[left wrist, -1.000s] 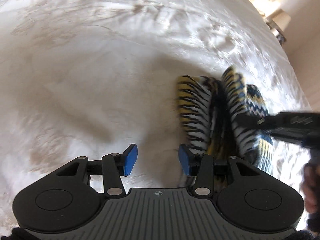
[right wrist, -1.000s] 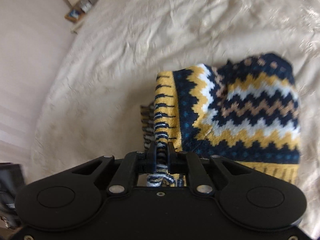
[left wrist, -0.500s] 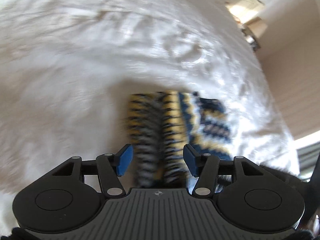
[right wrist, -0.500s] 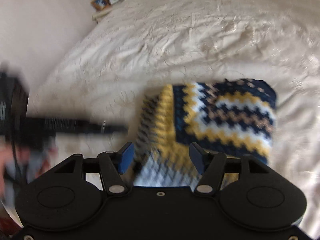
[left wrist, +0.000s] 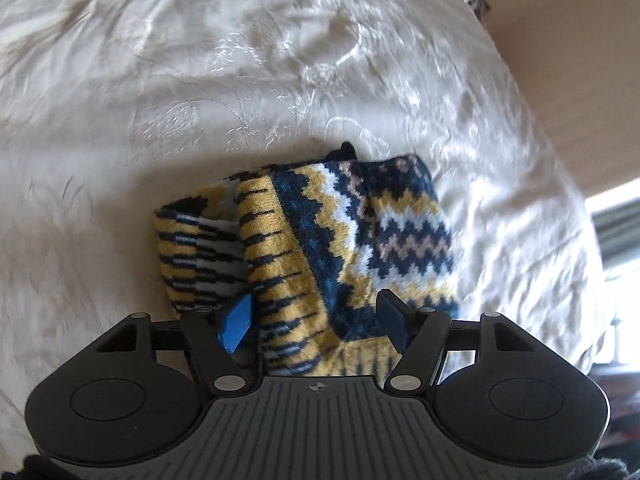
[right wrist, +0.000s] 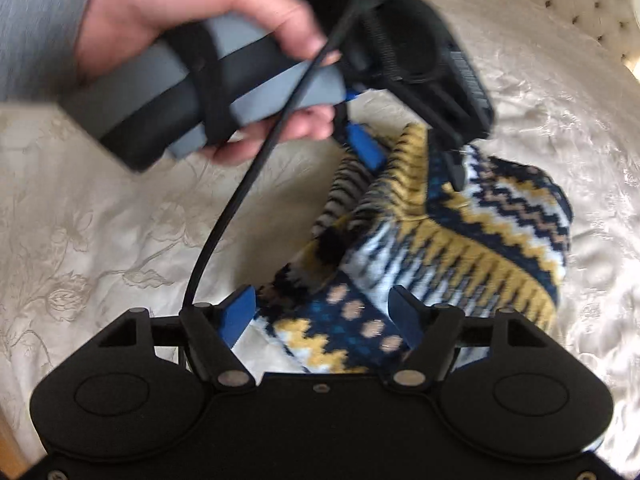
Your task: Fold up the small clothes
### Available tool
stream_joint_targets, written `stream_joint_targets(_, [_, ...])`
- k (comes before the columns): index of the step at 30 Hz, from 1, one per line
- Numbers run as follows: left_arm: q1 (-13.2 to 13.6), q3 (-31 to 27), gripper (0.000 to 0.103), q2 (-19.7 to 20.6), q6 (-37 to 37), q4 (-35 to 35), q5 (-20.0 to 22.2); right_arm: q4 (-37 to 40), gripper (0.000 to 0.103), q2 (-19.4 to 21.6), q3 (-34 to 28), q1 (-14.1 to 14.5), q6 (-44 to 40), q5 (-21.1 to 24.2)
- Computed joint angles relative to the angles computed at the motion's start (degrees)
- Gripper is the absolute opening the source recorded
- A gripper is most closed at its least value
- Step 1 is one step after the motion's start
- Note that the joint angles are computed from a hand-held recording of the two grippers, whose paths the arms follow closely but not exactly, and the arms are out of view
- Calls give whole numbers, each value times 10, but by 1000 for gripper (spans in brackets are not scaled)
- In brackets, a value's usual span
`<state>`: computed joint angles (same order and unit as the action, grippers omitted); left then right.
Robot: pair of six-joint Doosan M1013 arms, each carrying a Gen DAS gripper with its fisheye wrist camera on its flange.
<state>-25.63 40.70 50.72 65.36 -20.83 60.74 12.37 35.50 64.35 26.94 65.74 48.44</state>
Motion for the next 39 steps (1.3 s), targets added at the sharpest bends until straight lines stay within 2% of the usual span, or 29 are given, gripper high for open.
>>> stream_joint_targets(3, [4, -7, 65, 5, 18, -14, 10, -67, 74, -1, 10, 14, 4, -11])
stream_joint_targets(6, [8, -4, 65, 7, 18, -33, 6, -98, 62, -6, 26, 17, -6, -22])
stream_joint_targets(7, [9, -3, 65, 7, 16, -40, 2, -100, 48, -7, 28, 16, -5, -19])
stream_joint_targets(8, [10, -7, 65, 10, 13, -45, 3, -100, 22, -6, 27, 14, 2, -13])
stream_joint_targets(9, [11, -8, 65, 11, 12, -50, 3, -96, 14, -5, 24, 11, 13, -5])
stream_joint_targets(19, [12, -31, 63, 31, -10, -68, 13, -36, 15, -17, 27, -8, 48, -14])
stream_joint_targets(22, [8, -43, 53, 36, -32, -48, 21, -29, 15, -18, 24, -10, 59, -14])
stream_joint_targets(24, [4, -40, 39, 32, -43, -29, 14, -28, 15, -18, 22, -9, 71, -15])
stream_joint_targets(26, [2, -25, 28, 24, -35, -31, -8, -27, 15, -19, 23, -8, 81, -17])
stream_joint_targets(29, [-1, 4, 18, 7, -34, -31, -52, -20, 15, -18, 20, -9, 93, -21])
stream_joint_targets(33, [-8, 60, 15, -31, -18, -23, -129, 2, 15, -22, 21, -12, 93, -35])
stream_joint_targets(35, [-8, 77, 15, -45, -23, -21, -143, 17, 15, -27, 23, -12, 81, -45])
stream_joint_targets(39, [0, 51, 16, -33, -19, -27, -82, 36, 15, -23, 17, -11, 81, -42])
